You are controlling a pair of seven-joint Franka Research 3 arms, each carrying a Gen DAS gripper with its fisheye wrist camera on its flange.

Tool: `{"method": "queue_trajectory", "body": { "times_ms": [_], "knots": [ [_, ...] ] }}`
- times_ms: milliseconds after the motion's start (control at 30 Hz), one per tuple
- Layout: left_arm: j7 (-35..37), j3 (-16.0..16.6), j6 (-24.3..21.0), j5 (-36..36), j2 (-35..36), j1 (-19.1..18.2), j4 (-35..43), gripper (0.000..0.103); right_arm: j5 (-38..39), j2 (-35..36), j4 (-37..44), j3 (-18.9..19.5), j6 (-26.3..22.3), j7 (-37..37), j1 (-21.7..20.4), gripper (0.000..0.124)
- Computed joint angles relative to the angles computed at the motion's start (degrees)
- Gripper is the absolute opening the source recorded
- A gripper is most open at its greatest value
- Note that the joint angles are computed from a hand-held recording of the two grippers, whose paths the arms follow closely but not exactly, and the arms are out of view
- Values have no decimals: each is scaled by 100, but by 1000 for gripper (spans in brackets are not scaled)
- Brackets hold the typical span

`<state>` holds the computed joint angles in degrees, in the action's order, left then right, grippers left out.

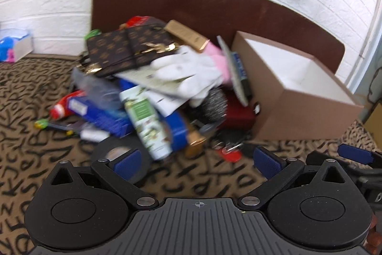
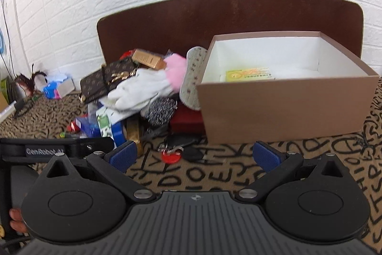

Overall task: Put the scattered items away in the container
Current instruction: 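Withdraw the left tool from the tan box toward the heap, then grasp the black electrical tape roll with the left gripper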

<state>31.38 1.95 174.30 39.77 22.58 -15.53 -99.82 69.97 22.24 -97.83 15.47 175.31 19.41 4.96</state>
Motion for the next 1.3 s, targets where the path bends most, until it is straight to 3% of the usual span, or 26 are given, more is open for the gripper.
{"method": "queue_trajectory", "body": {
  "times_ms": [100,167,267,400,600,700,833,967,1100,1233,1300],
  "knots": [
    [-241,234,14,249,-149,-97,-244,103,789,47,-43,454,119,-1273,-217,103],
    [-345,238,36,305,-179,-36,-317,103,1338,70,-28,559,42,-2021,-235,103],
    [-299,143,61,259,-163,121,-356,101,1337,148,17,395,127,-2200,72,102],
    [-390,249,123,352,-113,123,-363,94,1137,260,132,144,-45,-2067,374,98],
    [638,-475,146,-603,-19,879,-418,79,702,542,363,101,-156,-2037,618,80],
    [741,-354,92,-859,14,853,-383,77,179,709,512,42,-69,-1356,762,71],
    [1164,-617,-73,-1396,103,1161,-289,55,-551,934,796,-114,-60,-272,967,62],
    [1880,-1025,-181,-1950,247,1515,-173,55,-1267,1190,1126,-322,-127,719,1194,53],
    [2394,-1213,-289,-2384,409,1659,6,55,-1889,1380,1398,-545,-483,1712,1346,43],
    [2983,-1516,-271,-2807,520,1914,79,40,-2376,1563,1644,-593,-836,2459,1359,37],
    [3282,-1665,-280,-3008,572,2037,119,39,-2525,1647,1738,-521,-870,2703,1314,36]
  ]
}}
